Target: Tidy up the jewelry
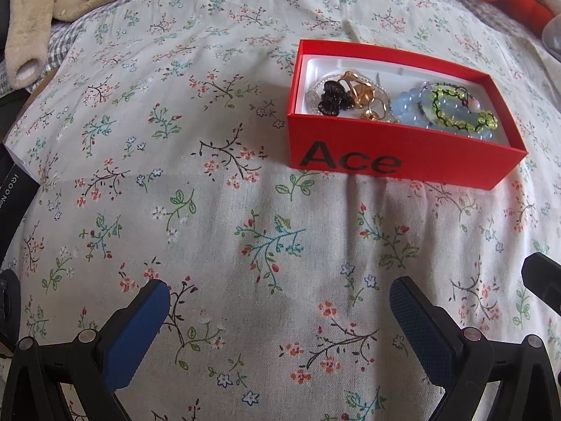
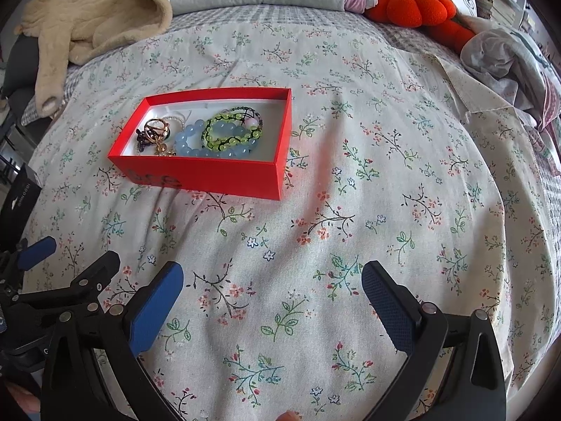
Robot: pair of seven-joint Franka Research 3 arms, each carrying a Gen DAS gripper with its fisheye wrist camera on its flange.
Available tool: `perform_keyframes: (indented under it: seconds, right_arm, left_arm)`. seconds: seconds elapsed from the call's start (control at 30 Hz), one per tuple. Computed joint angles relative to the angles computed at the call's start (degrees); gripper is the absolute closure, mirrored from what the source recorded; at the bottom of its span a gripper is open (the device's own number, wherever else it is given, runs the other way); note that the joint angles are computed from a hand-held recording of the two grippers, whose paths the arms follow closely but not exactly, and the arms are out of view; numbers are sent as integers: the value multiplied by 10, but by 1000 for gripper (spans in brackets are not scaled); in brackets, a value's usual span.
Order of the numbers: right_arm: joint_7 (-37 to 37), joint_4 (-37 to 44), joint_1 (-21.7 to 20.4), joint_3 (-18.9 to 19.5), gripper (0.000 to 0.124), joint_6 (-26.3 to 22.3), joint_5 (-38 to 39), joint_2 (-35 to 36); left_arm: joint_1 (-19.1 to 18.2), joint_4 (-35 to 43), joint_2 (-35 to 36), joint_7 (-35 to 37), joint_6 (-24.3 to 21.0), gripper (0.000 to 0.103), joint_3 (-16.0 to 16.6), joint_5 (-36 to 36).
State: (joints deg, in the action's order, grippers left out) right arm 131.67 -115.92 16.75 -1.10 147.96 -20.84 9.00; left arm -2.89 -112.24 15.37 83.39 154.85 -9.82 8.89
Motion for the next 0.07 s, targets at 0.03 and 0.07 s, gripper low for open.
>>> perform_keyframes:
  seconds: [0.03,0.07]
  right_arm:
    - [0,-2,0,0,21,-2,0,0]
    - [2,-4,1,0,21,-3,-1,1]
  left_arm:
    - [0,0,1,1,-1,0,0,1]
    - [0,-1,2,3,-4,0,0,2]
